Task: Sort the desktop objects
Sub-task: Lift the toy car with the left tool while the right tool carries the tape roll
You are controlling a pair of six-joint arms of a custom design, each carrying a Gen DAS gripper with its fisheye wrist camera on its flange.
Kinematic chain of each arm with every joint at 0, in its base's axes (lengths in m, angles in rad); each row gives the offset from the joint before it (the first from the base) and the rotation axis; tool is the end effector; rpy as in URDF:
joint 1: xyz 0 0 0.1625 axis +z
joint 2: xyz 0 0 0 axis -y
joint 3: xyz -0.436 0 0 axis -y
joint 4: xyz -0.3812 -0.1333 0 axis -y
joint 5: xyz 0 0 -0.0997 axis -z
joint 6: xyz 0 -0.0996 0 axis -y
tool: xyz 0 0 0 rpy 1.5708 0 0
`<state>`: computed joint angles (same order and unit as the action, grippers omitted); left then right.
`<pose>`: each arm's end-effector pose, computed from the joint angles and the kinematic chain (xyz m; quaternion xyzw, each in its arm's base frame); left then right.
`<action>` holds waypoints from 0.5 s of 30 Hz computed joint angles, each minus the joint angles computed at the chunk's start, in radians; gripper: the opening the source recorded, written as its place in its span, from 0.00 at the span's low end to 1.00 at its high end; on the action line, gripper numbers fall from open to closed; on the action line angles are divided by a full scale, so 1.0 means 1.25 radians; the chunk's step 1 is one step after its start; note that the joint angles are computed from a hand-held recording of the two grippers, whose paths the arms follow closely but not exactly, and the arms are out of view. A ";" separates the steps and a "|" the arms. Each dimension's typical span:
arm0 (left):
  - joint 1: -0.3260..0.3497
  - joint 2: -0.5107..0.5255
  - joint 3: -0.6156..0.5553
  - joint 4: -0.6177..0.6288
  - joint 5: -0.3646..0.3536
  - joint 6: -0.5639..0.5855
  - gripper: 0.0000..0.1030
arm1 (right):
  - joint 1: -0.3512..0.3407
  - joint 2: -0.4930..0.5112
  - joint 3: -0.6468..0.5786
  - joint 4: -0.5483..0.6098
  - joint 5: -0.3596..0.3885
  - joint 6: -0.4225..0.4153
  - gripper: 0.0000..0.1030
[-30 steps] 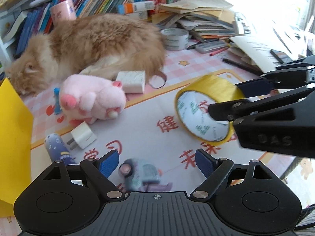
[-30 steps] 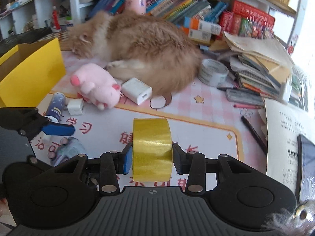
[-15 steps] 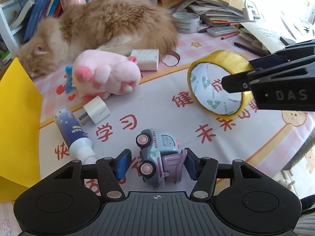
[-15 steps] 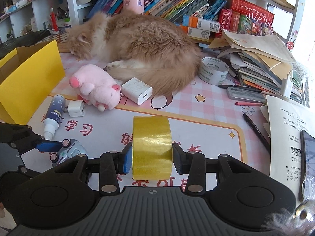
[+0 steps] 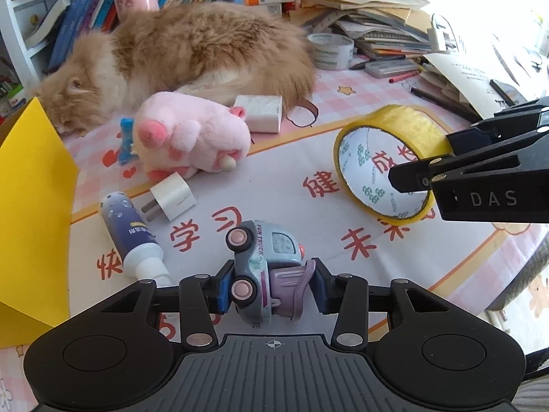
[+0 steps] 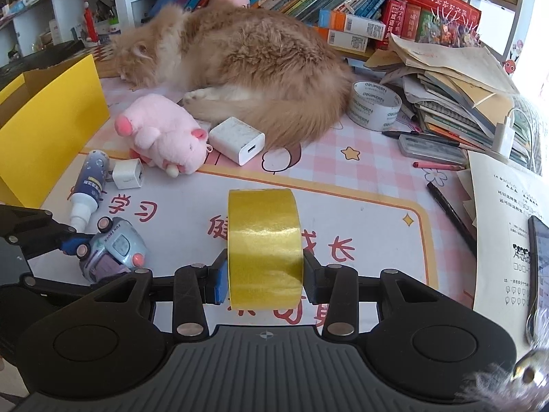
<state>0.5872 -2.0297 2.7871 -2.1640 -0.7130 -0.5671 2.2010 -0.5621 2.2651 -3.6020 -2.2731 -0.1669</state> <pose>-0.0272 -0.2687 0.2109 0.2208 0.8797 -0.2369 0.3482 0.3136 -0.3129 -0.0228 0.3077 -0.8756 0.2272 0.2951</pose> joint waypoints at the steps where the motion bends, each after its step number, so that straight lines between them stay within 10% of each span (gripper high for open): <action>1: 0.000 -0.003 -0.001 0.000 -0.001 -0.001 0.42 | -0.001 -0.001 0.001 0.000 0.003 0.001 0.37; 15: -0.048 -0.105 -0.034 0.083 -0.024 -0.091 0.42 | -0.003 -0.016 0.005 0.016 0.032 0.024 0.37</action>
<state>0.5275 -2.1612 2.7452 -2.0599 -0.7428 -0.6804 2.1973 -0.5818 2.2712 -3.5824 -2.2327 -0.1374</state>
